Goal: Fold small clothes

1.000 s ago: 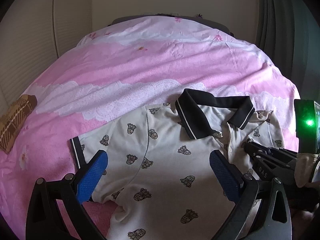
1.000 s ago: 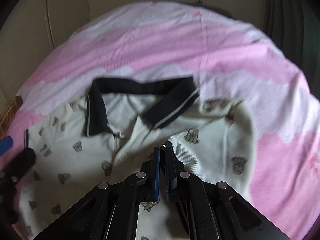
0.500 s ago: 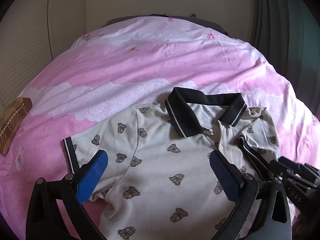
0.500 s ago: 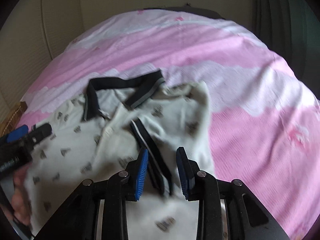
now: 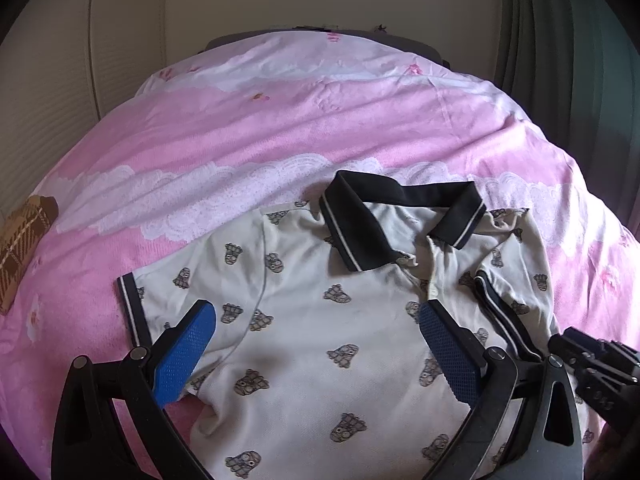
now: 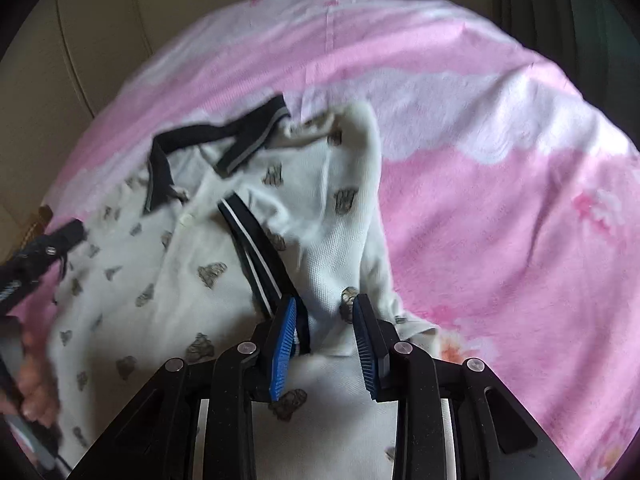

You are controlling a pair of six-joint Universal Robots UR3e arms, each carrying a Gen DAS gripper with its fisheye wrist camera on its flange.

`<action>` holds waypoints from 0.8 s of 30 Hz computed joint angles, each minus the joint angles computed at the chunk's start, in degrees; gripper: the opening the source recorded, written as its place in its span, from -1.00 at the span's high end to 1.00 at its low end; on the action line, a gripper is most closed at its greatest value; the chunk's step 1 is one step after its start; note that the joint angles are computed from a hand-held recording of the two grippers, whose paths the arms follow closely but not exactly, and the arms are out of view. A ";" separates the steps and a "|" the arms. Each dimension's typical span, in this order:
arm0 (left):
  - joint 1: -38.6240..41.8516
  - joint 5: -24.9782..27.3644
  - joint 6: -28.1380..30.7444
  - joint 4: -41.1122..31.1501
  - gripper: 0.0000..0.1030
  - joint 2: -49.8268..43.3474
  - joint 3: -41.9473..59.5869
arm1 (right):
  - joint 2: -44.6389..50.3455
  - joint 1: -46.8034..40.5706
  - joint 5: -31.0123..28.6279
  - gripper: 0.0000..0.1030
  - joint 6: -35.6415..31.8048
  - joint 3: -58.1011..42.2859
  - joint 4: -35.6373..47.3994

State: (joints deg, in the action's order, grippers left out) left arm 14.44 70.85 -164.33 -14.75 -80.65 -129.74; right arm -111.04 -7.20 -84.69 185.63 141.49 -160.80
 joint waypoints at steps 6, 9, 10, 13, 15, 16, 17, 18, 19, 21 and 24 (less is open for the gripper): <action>-4.56 -1.10 -1.22 -1.12 -1.00 -1.19 0.64 | -8.53 -3.62 -1.86 0.41 -3.96 2.96 3.69; -9.18 -1.62 -1.89 -2.24 -1.00 -3.28 2.39 | -12.28 -9.55 3.23 0.41 -7.85 4.17 8.67; -11.56 -1.06 -2.07 -2.37 -1.00 -4.67 3.52 | -13.35 -10.74 4.20 0.41 -9.03 4.39 10.19; -18.75 2.89 -2.99 -0.44 -1.00 -9.98 7.65 | -14.26 -12.93 5.17 0.41 -11.38 5.46 11.09; -23.64 7.80 -4.16 0.36 -1.00 -15.25 12.62 | -13.81 -14.68 6.57 0.41 -12.66 6.32 10.68; -25.09 9.39 -4.59 0.47 -1.00 -17.20 14.60 | -13.72 -15.66 7.18 0.41 -13.50 6.64 10.94; -26.30 10.61 -4.83 0.22 -1.00 -19.22 16.76 | -13.47 -16.72 8.06 0.41 -14.28 7.12 10.93; -26.98 11.39 -4.94 0.24 -1.00 -20.54 17.96 | -14.50 -17.99 9.18 0.41 -15.20 7.64 11.79; -28.16 13.27 -5.07 0.24 -1.00 -22.64 19.86 | -14.14 -17.96 9.06 0.41 -15.38 7.95 11.04; -29.71 17.42 -5.19 -1.23 -1.00 -26.78 23.70 | -12.10 -16.53 7.16 0.41 -15.25 8.49 7.69; -29.47 20.02 -6.11 -1.68 -1.00 -29.93 25.24 | -11.06 -16.43 5.69 0.43 -14.61 10.05 4.58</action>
State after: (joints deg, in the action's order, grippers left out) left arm -15.03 90.87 -170.43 -16.43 -110.58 -104.50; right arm -122.10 -23.63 -79.01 171.02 151.53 -156.22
